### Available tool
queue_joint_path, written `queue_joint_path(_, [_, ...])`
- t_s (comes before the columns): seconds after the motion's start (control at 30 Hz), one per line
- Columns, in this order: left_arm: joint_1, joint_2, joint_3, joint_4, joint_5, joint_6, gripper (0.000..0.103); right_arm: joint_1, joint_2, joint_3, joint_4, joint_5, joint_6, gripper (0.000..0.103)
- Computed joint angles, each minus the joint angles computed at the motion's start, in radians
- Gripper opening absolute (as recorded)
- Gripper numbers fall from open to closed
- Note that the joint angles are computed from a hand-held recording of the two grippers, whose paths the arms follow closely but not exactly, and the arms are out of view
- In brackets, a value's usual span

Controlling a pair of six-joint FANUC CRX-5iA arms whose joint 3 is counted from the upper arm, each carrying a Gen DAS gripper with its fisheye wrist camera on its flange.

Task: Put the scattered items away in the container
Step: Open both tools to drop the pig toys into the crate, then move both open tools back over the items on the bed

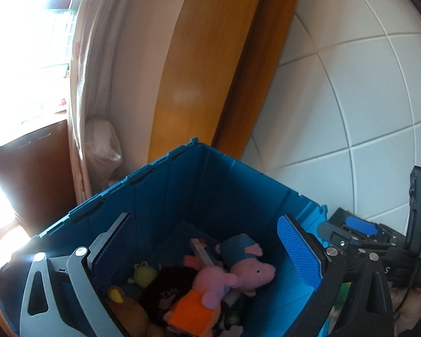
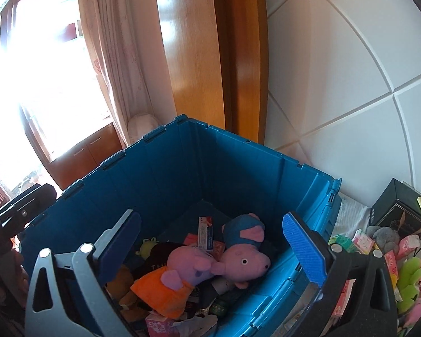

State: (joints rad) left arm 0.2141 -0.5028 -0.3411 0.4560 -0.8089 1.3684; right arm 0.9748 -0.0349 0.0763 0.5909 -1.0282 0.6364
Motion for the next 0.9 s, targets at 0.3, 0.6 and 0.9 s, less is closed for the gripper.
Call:
queue_joint_path(0.3, [-0.033,-0.014,0.011,-0.031,-0.024,0.02,0.102,0.032,-0.091,-0.085,0.039,-0.006,-0.067,0.103])
queue_joint_path(0.6, [-0.167,-0.038,0.054,-0.127,-0.034,0.117,0.102,0.099,-0.275,-0.239,0.096,-0.069,-0.192,0.103])
queue_joint_path(0.9, [-0.48,-0.01,0.184,-0.382,-0.074,0.379,0.102,0.278,-0.543,-0.421,0.206,-0.282,-0.383,0.103])
